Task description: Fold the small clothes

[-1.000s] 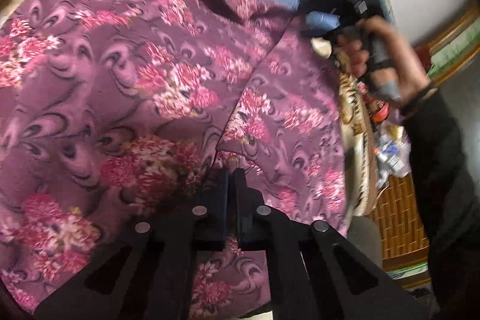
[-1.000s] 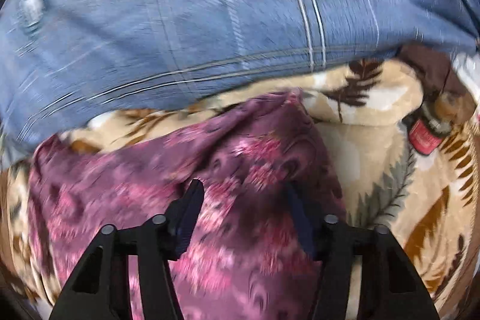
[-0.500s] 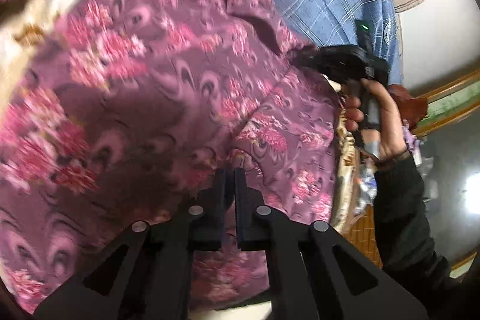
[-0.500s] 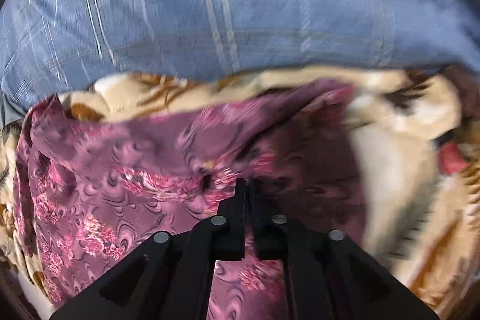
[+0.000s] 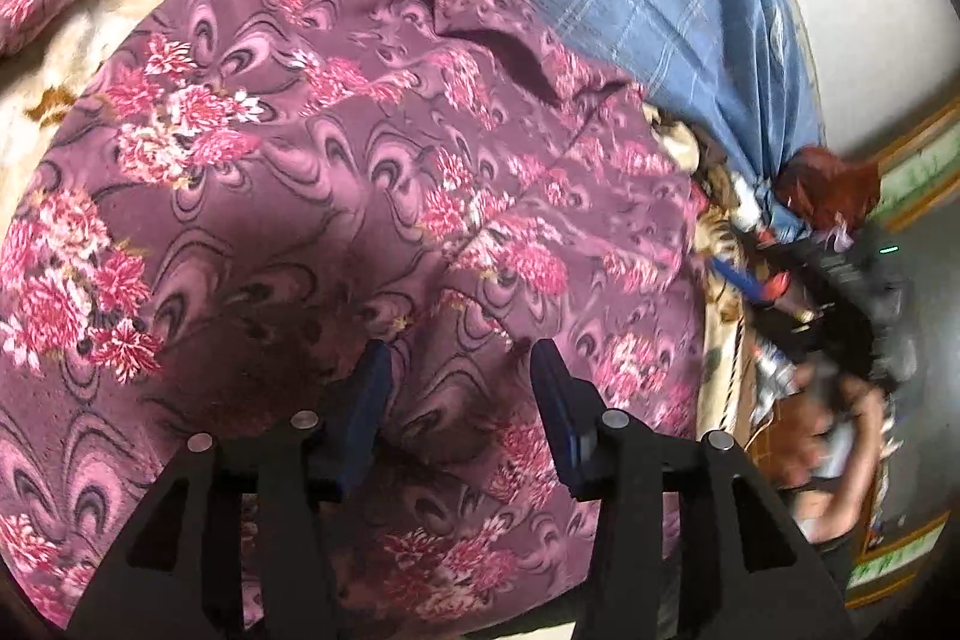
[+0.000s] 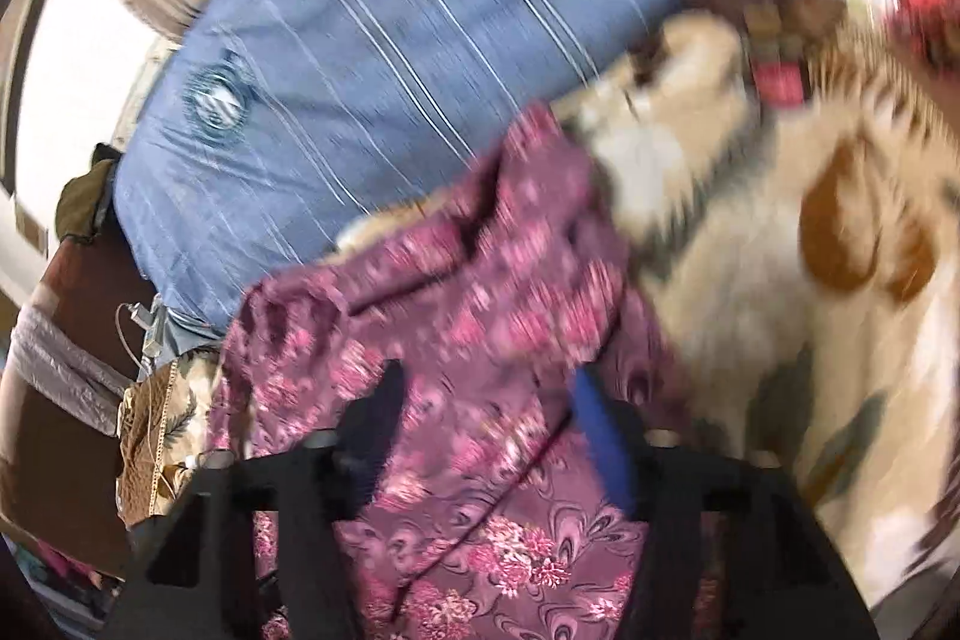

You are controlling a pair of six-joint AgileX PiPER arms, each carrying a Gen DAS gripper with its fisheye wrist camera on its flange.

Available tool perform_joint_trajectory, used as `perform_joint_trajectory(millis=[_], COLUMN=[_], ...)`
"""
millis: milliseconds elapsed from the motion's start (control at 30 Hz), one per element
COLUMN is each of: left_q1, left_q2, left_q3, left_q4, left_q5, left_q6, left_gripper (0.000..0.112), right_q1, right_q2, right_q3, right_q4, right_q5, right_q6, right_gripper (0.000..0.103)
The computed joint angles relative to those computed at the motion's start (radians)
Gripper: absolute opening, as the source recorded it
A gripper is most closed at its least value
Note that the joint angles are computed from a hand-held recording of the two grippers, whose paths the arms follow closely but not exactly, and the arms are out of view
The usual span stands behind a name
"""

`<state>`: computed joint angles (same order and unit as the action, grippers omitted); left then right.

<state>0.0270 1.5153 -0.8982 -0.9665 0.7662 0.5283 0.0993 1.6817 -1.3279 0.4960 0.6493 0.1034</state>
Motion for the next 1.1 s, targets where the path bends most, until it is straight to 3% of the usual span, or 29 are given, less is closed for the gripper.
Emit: perform_joint_trajectory(millis=[33,133,167,233,367,467,533,600,633,667,700,733,767,933,1100], left_q1=[0.004,0.001,0.013,0.063,0.181,0.215,0.199,0.226,0.246,0.271,0.292,0.324,0.343,0.396,0.526], left_q2=[0.009,0.009,0.004,-0.032,-0.128,-0.1,-0.071,-0.088,-0.115,-0.148,-0.181,-0.234,-0.265,-0.295,-0.223], left_q3=[0.001,0.004,0.009,0.021,0.043,0.084,0.074,0.062,0.064,0.063,0.061,0.066,0.064,0.02,-0.032], left_q4=[-0.005,0.037,0.029,0.005,0.001,0.015,0.064,0.055,0.035,0.016,0.008,0.012,0.028,0.214,0.265], left_q5=[-0.003,-0.025,-0.016,0.038,0.191,0.172,0.144,0.189,0.208,0.224,0.226,0.208,0.187,0.072,0.076], left_q6=[-0.001,-0.038,-0.025,-0.024,0.013,-0.011,-0.047,-0.023,0.001,0.026,0.035,0.034,0.022,-0.123,-0.094], left_gripper=[0.038,0.007,0.002,0.002,0.001,0.002,0.007,0.01,0.017,0.035,0.048,0.062,0.062,0.062,0.062], right_q1=[0.01,0.008,-0.006,-0.02,0.023,0.042,0.06,0.07,0.081,0.098,0.127,0.15,0.168,0.24,0.323], right_q2=[0.035,0.099,0.108,0.078,-0.054,-0.023,0.032,0.028,-0.021,-0.058,-0.117,-0.15,-0.174,-0.144,0.02], right_q3=[-0.01,-0.024,-0.025,0.001,0.048,0.038,0.011,0.001,0.029,0.039,0.056,0.069,0.067,-0.051,-0.266], right_q4=[-0.036,-0.085,-0.049,0.04,-0.048,-0.073,-0.101,-0.159,-0.178,-0.213,-0.268,-0.294,-0.29,-0.019,0.171], right_q5=[-0.016,-0.031,-0.021,-0.007,0.015,0.045,0.057,0.078,0.052,0.034,0.007,-0.016,-0.021,0.069,0.173], right_q6=[0.046,0.105,0.091,0.024,0.046,0.044,0.049,0.107,0.134,0.168,0.221,0.242,0.23,-0.044,-0.145], right_gripper=[0.036,0.027,0.006,0.004,0.003,0.004,0.009,0.012,0.017,0.033,0.056,0.065,0.069,0.069,0.069])
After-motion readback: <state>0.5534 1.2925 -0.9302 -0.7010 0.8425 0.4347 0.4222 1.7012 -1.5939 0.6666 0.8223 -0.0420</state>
